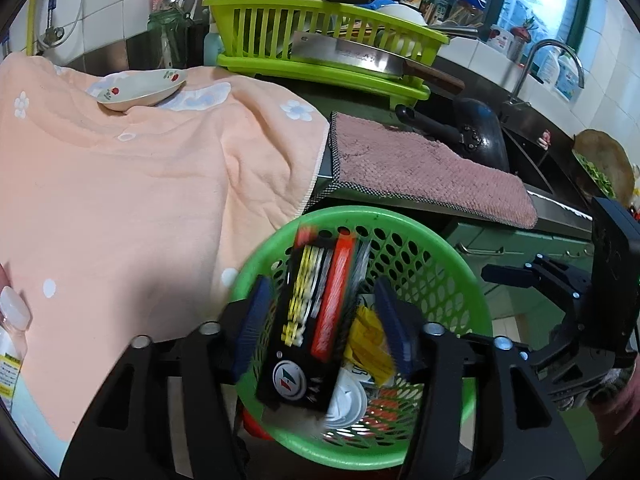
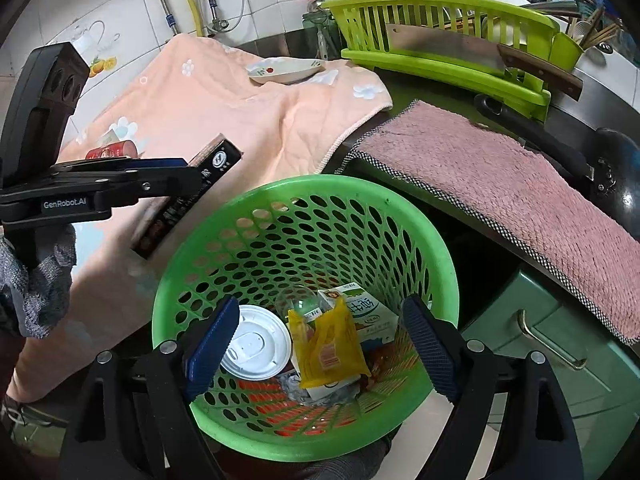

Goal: Collect trash
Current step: 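Carry the black glue box over the green basket and open the left gripper, then move both grippers back over the towel toward the bottle and red cup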

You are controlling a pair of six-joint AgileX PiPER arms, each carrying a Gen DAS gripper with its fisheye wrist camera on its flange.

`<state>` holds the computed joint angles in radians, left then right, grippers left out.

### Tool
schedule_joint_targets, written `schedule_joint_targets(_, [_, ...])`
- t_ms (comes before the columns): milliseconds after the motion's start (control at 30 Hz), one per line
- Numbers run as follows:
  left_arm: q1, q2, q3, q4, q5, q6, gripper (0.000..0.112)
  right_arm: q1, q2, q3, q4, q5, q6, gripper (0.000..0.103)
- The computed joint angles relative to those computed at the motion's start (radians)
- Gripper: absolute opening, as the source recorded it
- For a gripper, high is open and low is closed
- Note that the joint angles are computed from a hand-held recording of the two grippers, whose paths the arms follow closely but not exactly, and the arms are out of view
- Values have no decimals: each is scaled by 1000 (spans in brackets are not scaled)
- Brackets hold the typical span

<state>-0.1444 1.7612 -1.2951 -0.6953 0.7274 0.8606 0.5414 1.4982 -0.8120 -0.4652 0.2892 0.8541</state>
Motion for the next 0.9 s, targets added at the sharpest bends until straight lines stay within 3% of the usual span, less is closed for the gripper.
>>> schedule_joint_targets(433, [37, -68, 73, -4, -42, 29, 69, 44, 26, -54, -50, 34, 30, 87])
schedule_joint_targets(900, [203, -158, 140, -22, -33, 110, 73, 98, 116, -199, 32, 65, -78, 90])
